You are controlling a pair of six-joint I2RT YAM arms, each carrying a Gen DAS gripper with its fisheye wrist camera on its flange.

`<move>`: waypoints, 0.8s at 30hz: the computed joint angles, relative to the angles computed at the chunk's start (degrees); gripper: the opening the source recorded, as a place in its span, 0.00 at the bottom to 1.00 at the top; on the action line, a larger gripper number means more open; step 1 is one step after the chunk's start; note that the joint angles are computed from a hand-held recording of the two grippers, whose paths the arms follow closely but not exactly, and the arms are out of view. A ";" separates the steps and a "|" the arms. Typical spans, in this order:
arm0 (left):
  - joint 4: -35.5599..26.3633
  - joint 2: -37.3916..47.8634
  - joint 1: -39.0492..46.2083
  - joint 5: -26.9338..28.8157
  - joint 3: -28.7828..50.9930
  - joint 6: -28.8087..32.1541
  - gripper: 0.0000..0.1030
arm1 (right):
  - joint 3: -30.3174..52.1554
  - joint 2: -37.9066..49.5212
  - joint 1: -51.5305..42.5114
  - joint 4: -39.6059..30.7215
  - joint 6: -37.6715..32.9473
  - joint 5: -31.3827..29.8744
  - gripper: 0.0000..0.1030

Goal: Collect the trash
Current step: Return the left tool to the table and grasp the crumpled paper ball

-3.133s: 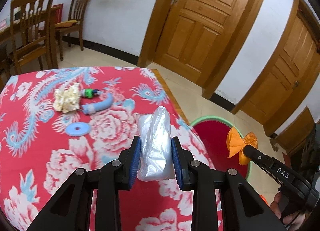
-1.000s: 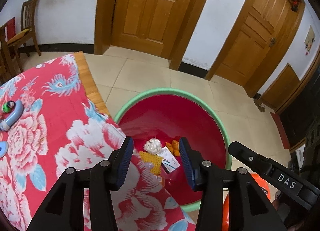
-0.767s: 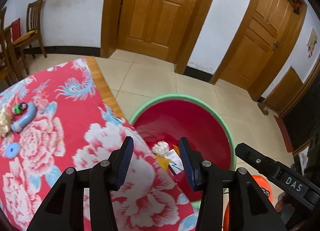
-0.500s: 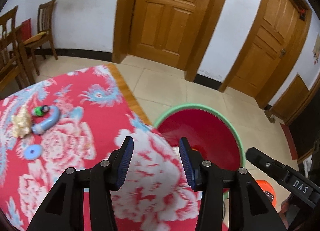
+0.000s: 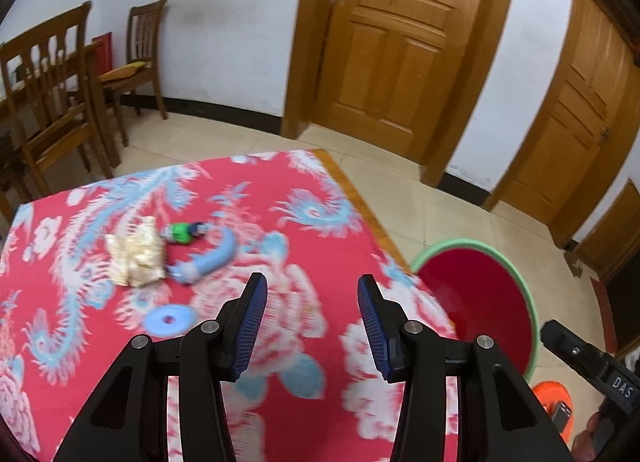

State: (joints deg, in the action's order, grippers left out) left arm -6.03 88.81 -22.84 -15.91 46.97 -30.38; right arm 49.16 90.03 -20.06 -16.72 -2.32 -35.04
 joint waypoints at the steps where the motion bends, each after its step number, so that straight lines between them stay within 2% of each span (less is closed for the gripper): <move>1: 0.21 -0.19 0.77 0.01 -0.45 0.32 0.47 | 0.03 -0.02 0.36 0.05 0.11 0.21 0.45; 12: 4.43 -0.50 11.26 -0.31 -5.32 2.77 0.47 | 0.54 0.55 9.38 2.71 2.65 5.84 0.45; 16: 6.55 1.33 15.09 1.24 -5.64 3.35 0.47 | 1.71 1.88 13.09 3.46 3.66 8.20 0.46; 19: 8.27 3.21 16.75 0.61 -5.81 3.83 0.54 | 2.88 2.98 15.72 4.03 4.33 10.05 0.46; 24: 11.25 6.20 18.94 1.94 -6.07 4.01 0.54 | 6.16 5.91 20.77 3.60 4.67 12.81 0.46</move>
State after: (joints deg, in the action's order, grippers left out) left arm 5.22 95.01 -3.91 -13.97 40.90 -26.36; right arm 55.32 95.95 0.71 -13.12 2.34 -22.24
